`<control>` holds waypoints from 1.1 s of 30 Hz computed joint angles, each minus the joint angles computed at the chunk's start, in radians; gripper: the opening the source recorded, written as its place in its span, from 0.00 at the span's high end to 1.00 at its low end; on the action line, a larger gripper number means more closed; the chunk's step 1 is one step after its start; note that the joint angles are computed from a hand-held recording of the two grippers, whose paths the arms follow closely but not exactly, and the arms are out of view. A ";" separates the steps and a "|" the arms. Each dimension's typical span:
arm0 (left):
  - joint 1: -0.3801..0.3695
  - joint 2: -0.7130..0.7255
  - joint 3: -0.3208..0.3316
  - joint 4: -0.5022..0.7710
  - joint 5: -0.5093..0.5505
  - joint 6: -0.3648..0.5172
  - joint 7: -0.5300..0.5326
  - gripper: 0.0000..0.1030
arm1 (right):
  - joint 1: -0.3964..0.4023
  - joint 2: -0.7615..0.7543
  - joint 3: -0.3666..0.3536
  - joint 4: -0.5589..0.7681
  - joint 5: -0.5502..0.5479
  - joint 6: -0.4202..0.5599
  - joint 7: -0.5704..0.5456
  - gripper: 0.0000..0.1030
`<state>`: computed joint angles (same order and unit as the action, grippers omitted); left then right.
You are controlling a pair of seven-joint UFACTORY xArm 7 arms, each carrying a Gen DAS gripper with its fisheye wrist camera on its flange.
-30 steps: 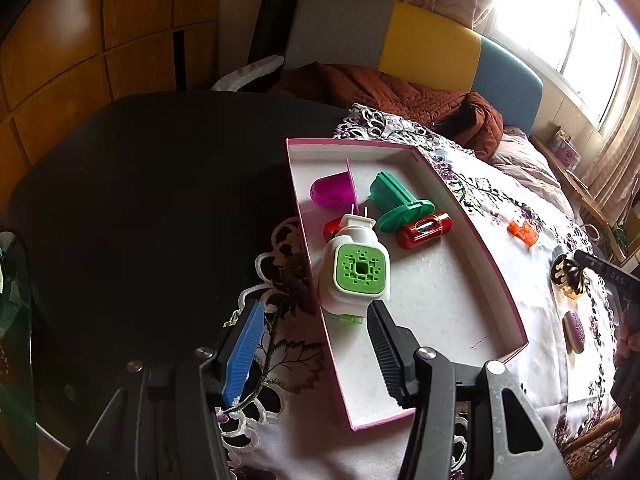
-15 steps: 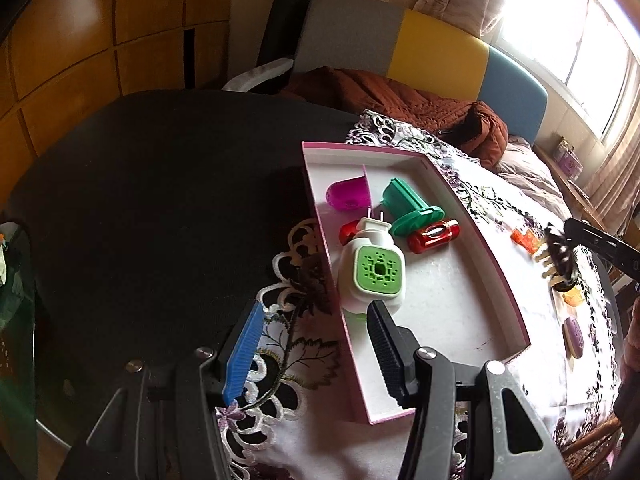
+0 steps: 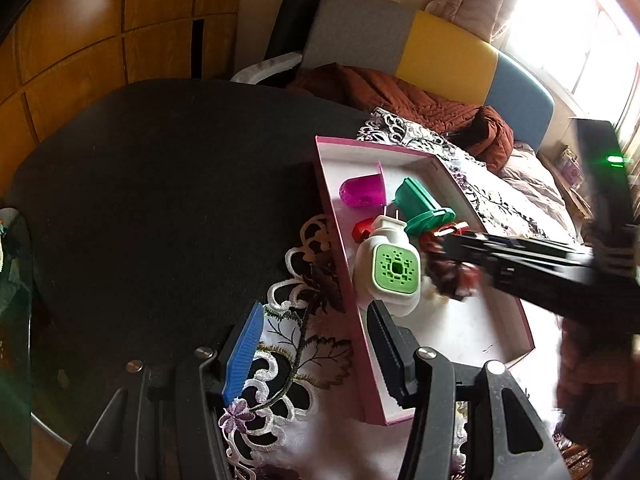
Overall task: Organize rigid objects
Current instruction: 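Carry the brown scalloped piece into the tray and open the right tool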
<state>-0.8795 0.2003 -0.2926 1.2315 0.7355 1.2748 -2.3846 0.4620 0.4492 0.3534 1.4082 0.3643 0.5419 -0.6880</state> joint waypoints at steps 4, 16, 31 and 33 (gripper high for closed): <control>0.001 0.004 0.001 -0.003 -0.004 -0.009 -0.004 0.47 | 0.012 0.023 0.014 0.005 0.020 -0.071 0.011 0.76; 0.001 0.011 0.007 -0.001 0.005 -0.022 0.001 0.47 | -0.035 0.011 0.043 -0.003 0.077 -0.038 -0.013 0.63; -0.027 0.035 0.009 0.059 0.010 0.049 0.031 0.47 | -0.074 -0.102 0.053 -0.129 0.229 -0.122 -0.119 0.43; -0.031 0.041 0.010 0.071 0.010 0.060 0.038 0.47 | -0.086 -0.121 0.061 -0.149 0.268 -0.136 -0.148 0.39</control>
<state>-0.9106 0.2410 -0.2827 1.3024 0.7458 1.3345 -2.3463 0.3755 0.3286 0.4141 1.2590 0.6319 0.4057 -0.8359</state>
